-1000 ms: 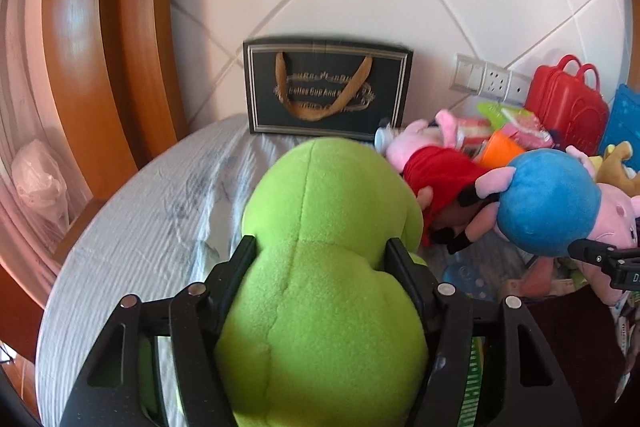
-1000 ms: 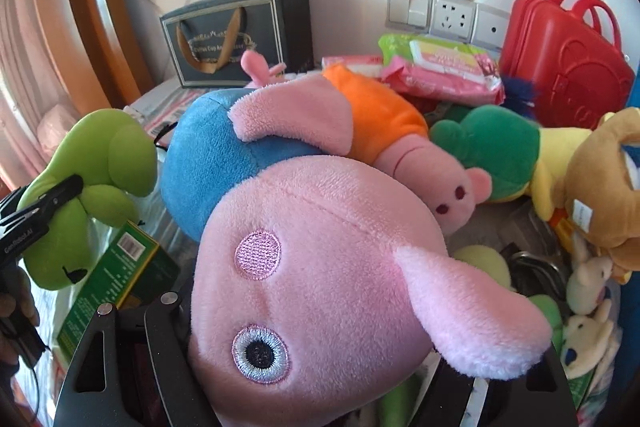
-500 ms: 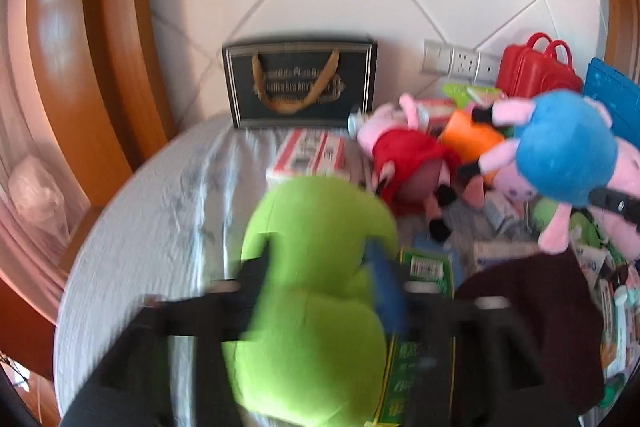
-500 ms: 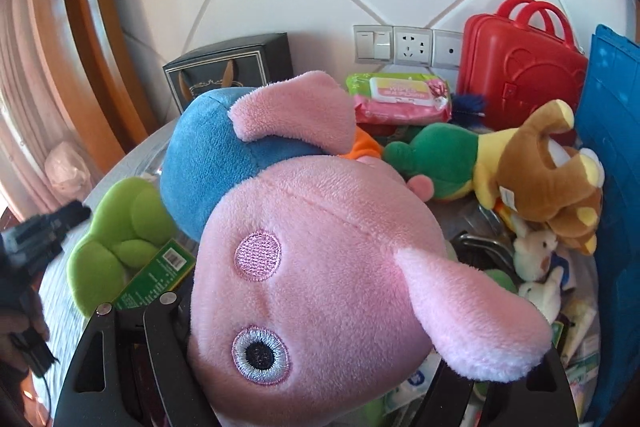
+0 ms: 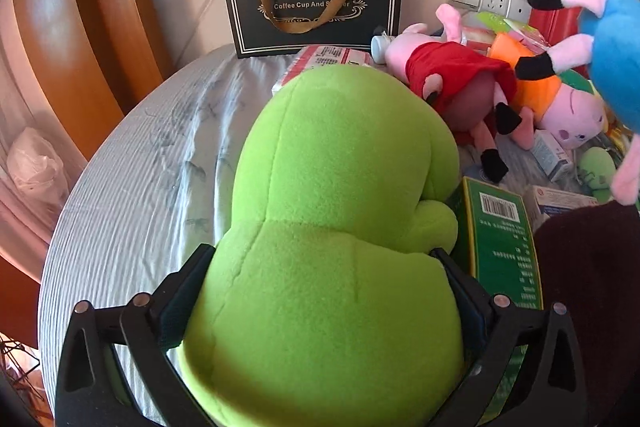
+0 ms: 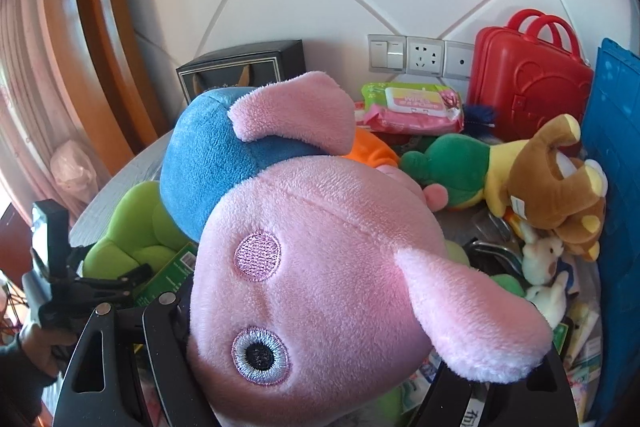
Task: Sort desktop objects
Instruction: 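Lift the green frog plush with the left tool while the right tool lifts the pig plush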
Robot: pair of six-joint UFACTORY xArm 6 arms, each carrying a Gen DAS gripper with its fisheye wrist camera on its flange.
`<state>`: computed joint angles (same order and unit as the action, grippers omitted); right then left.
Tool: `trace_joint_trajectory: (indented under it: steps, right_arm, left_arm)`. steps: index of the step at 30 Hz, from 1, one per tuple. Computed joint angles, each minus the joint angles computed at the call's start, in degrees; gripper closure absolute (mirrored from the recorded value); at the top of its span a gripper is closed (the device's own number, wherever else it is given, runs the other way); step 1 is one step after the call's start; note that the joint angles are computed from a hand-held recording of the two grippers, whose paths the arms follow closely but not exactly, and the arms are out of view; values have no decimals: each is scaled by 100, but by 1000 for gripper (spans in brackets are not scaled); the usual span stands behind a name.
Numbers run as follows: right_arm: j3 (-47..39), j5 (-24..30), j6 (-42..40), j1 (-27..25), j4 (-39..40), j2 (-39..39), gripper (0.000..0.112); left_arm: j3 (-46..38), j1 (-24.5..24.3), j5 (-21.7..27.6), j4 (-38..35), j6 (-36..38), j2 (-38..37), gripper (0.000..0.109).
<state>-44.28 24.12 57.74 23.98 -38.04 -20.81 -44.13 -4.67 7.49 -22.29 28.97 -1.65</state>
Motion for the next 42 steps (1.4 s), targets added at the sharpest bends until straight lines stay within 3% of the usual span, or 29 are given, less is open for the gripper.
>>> trace_joint_trajectory:
  steps: [3, 7, 10, 12, 13, 17, 22, 26, 36, 38, 39, 40, 42]
  right_arm:
    - [-13, 24, 101, 28, -61, 57, 31]
    - [-11, 41, 160, 34, -66, 108, 31]
    - [16, 78, 240, 37, -141, 63, 30]
    - [50, 109, 313, 42, -196, -23, 30]
    - [65, 130, 352, 45, -240, -70, 30]
    - [154, 184, 558, 75, -443, -285, 30]
    - [238, 215, 766, 161, -623, -463, 30]
    - [307, 267, 921, 221, -752, -647, 29]
    - [647, 600, 1129, 331, -892, -1421, 29]
    - [732, 706, 1141, 331, -895, -1643, 29]
    - [771, 784, 1128, 336, -869, -1766, 29]
    - [810, 864, 1080, 333, -809, -1900, 29]
    - [873, 1053, 1051, 358, -810, -2156, 29]
  left_arm:
    - [-139, -26, -43, 693, -605, 216, 6]
    - [-469, -101, -60, -315, 39, 592, 6]
    - [-489, -77, 5, 248, -385, 604, 6]
    - [-400, -140, -58, -231, 75, 499, 7]
    - [-360, -189, -69, -804, 602, 414, 12]
    - [-216, -234, 5, -1924, 1660, 61, 23]
    - [-99, -254, 8, -2754, 2320, -419, 31]
    - [-49, -328, 8, -3216, 2793, -907, 32]
    - [102, -678, 35, -3080, 2618, -1759, 39]
    - [79, -813, 98, -2923, 2459, -1913, 45]
    - [38, -892, 133, -2720, 2279, -1962, 59]
    - [12, -996, 69, -2608, 2185, -2005, 89]
    - [-71, -1136, 76, -2249, 1780, -2049, 93]
